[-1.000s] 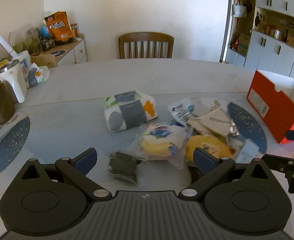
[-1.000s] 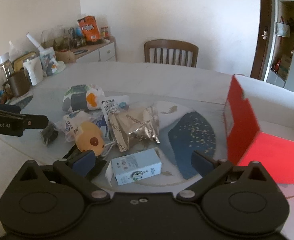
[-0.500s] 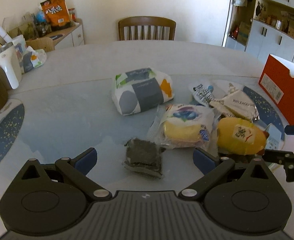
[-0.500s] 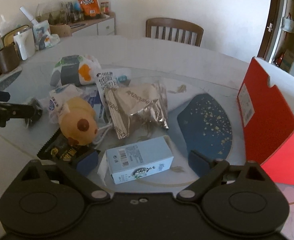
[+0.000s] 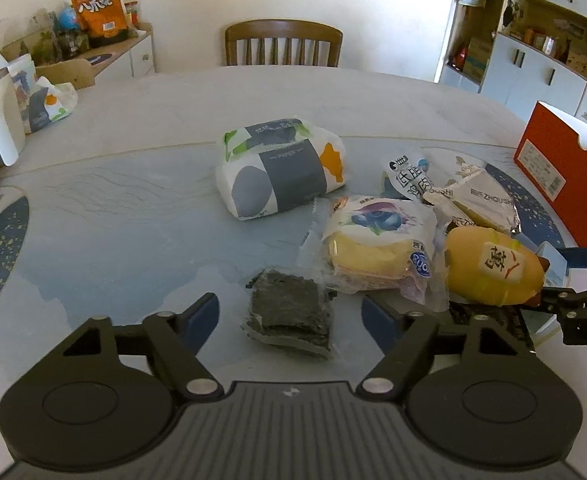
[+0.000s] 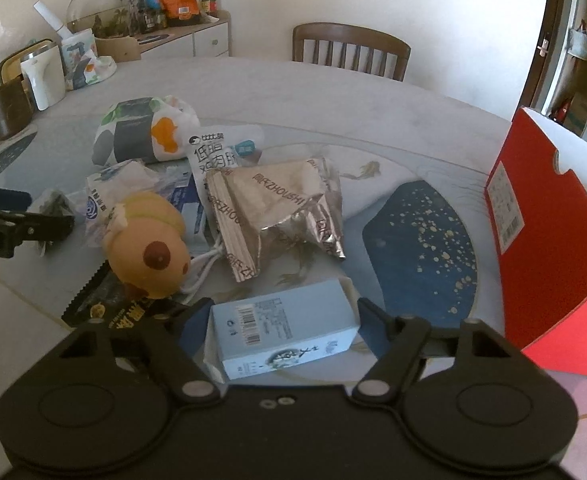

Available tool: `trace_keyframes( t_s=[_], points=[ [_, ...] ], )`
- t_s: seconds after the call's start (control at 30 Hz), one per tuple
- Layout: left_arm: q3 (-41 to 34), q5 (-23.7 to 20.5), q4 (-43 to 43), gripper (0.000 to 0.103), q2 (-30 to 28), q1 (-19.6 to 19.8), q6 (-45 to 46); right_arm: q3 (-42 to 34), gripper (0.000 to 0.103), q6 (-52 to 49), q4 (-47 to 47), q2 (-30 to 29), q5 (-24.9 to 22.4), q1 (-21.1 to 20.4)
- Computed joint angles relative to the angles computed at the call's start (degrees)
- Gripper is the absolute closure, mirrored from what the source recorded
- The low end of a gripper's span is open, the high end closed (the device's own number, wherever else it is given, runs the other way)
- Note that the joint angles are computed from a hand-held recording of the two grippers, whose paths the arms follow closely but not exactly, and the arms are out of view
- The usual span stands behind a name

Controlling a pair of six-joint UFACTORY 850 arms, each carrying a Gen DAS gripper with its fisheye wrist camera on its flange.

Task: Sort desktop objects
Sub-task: 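Grasp the dark grey packet with the left tool while the right tool grasps the light blue box, then carry both held items up and over into the red box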

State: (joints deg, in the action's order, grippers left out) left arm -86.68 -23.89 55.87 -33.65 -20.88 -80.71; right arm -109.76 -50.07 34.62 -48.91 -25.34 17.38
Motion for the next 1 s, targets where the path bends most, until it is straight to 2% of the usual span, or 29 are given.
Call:
trace_keyframes(
  t_s=[0.03,0.13,0.37,0.57,1.0],
  points=[
    [0.1,0.41,0.08,0.028,0.04,0.08,-0.08,0.04,0.028,0.14,-0.07,0.02,0.0,0.01],
    [0.12,1.44,-1.43,0.043,0.03,0.36,2.08,-0.34,0.028,1.77,-0.8,-0.1,-0.53,-0.02],
    [0.46,3.25,-3.53,0.064,0.29,0.96,4.56,-0.88,0.03,7.07,-4.24,-0.1,-1.01,0.06],
    [1.17,5.08,-5.46,0.069,1.06,1.32,6.43,0.28,0.03,10.03,-6.98,1.14,0.48,0.21],
    [1.96,6.58,-5.15,0.069,3.55,0.67,7.97,4.06,0.03,19.22,-11.99,5.25,3.64,0.2]
  ],
)
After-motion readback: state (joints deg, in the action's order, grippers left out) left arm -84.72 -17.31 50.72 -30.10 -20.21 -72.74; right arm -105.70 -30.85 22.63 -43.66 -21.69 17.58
